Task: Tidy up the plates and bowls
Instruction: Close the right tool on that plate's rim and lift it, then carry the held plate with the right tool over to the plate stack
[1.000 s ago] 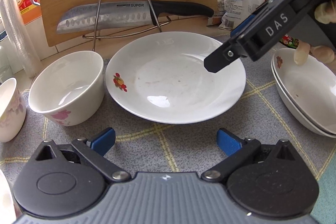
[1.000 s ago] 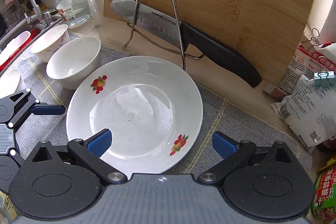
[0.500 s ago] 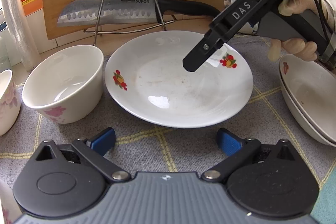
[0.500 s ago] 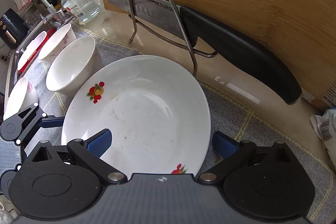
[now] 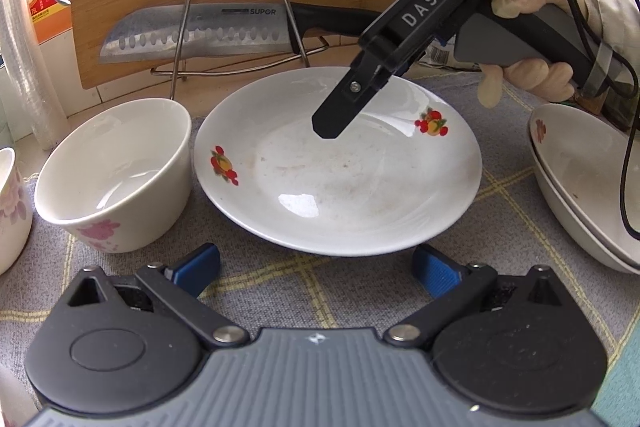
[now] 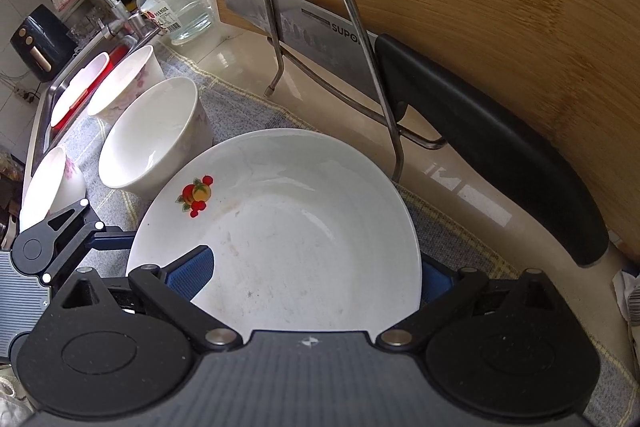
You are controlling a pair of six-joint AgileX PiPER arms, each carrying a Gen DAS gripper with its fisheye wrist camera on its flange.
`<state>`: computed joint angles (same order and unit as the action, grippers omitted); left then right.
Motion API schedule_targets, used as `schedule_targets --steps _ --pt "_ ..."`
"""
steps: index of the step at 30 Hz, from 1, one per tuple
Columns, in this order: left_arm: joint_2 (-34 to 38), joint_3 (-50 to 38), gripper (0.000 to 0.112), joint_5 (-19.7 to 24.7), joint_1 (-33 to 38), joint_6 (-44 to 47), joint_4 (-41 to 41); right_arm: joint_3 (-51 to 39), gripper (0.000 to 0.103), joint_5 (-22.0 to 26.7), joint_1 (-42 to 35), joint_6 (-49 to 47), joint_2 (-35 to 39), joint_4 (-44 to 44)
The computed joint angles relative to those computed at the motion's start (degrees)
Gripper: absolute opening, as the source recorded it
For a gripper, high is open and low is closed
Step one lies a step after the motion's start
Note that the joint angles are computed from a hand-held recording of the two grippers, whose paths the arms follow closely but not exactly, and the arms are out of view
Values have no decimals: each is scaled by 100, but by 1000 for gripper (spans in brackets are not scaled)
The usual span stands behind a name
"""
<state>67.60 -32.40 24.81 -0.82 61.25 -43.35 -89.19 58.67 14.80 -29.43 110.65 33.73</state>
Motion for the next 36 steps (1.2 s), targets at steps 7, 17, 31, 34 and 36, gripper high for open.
schedule_targets --steps 7,17,31,34,36 --pt "88 0 102 -120 34 451 -336 -174 103 67 54 317 75 -117" --pt "59 141 103 -226 78 1378 -1011 -362 100 200 18 394 200 -54" --pt "112 339 103 -269 105 3201 -2455 -426 98 329 -41 258 216 -25" --pt "209 316 103 -57 263 3464 -2691 -448 98 355 -45 211 230 -18" --pt "269 315 103 77 373 3687 -2851 -466 98 377 -43 174 241 -20"
